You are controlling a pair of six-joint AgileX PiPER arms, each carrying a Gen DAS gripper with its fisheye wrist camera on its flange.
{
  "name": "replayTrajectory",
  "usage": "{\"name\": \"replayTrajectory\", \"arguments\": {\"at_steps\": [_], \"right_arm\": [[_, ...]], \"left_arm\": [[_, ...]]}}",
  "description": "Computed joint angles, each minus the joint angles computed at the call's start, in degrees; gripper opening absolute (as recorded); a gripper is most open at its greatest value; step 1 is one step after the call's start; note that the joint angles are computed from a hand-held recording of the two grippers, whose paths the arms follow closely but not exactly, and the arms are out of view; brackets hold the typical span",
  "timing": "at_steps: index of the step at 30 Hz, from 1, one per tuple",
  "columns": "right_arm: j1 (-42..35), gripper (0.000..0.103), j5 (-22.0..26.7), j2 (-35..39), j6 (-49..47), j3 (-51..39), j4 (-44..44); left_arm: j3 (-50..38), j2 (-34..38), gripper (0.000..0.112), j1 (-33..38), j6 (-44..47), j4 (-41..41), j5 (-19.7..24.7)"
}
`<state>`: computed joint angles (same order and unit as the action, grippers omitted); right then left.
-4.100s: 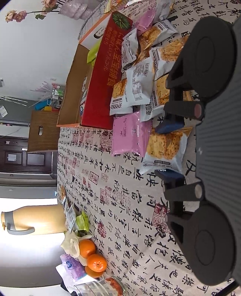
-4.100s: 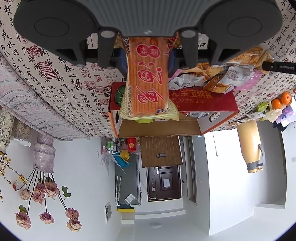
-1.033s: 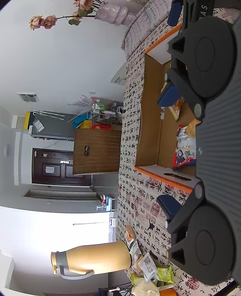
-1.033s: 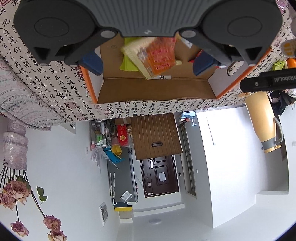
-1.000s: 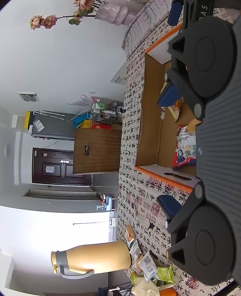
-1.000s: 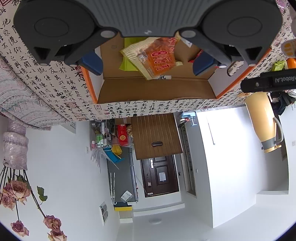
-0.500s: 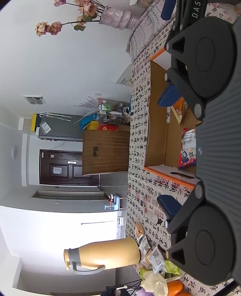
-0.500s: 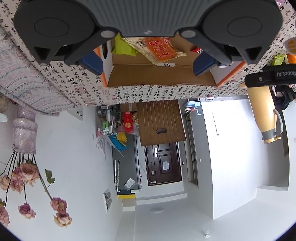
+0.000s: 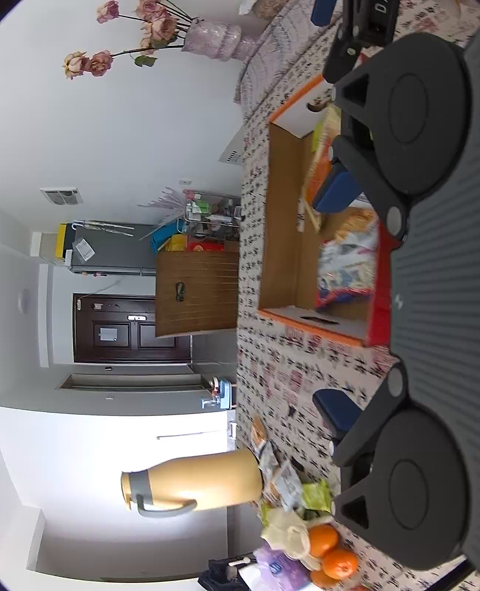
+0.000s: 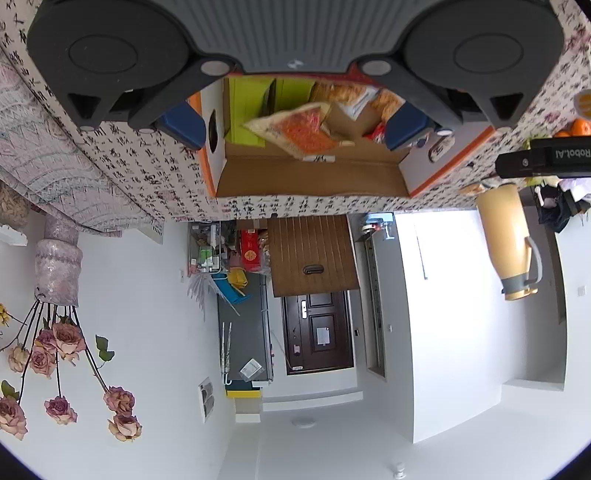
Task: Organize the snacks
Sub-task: 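Withdraw both tools from the box back over the snack pile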
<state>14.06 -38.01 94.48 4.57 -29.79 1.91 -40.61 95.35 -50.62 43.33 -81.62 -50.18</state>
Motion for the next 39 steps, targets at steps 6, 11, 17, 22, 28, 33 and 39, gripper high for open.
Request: {"name": "replayTrajectory", "arguments": {"at_steps": [6, 11, 17, 22, 28, 33, 39], "right_arm": [[1.1, 0.103, -1.3, -1.9, -1.0, 4.8, 1.2], [2.6, 0.103, -2.9, -2.3, -1.9, 8.3, 3.1], [3.4, 0.103, -3.9, -1.6, -1.9, 11.1, 4.2], [3.9, 0.103, -4.7, -0.2, -1.9, 12.3, 4.7], [4.7, 0.103, -4.3, 1.5, -2.2, 12.2, 5.4], [4.9, 0.103, -4.0, 2.2, -2.2, 11.7, 5.7], [5.6, 0.103, -3.5, 3.9, -2.1, 10.5, 6.0]], "left_arm": [[5.3, -0.8, 0.103, -3.1, -3.2, -2.1, -1.1], [9.4, -0.4, 0.103, -4.9, -7.6, -2.4, -1.3], [12.8, 0.5, 0.103, -6.9, -12.4, -1.7, -1.2], [14.2, 2.2, 0.103, -6.9, -16.6, 0.9, -1.6], [14.7, 4.6, 0.103, -6.6, -21.2, 4.9, -2.4], [15.4, 6.2, 0.103, -6.4, -25.3, 7.9, -3.5], [16.2, 6.6, 0.103, -5.5, -28.5, 10.5, -3.3]]}}
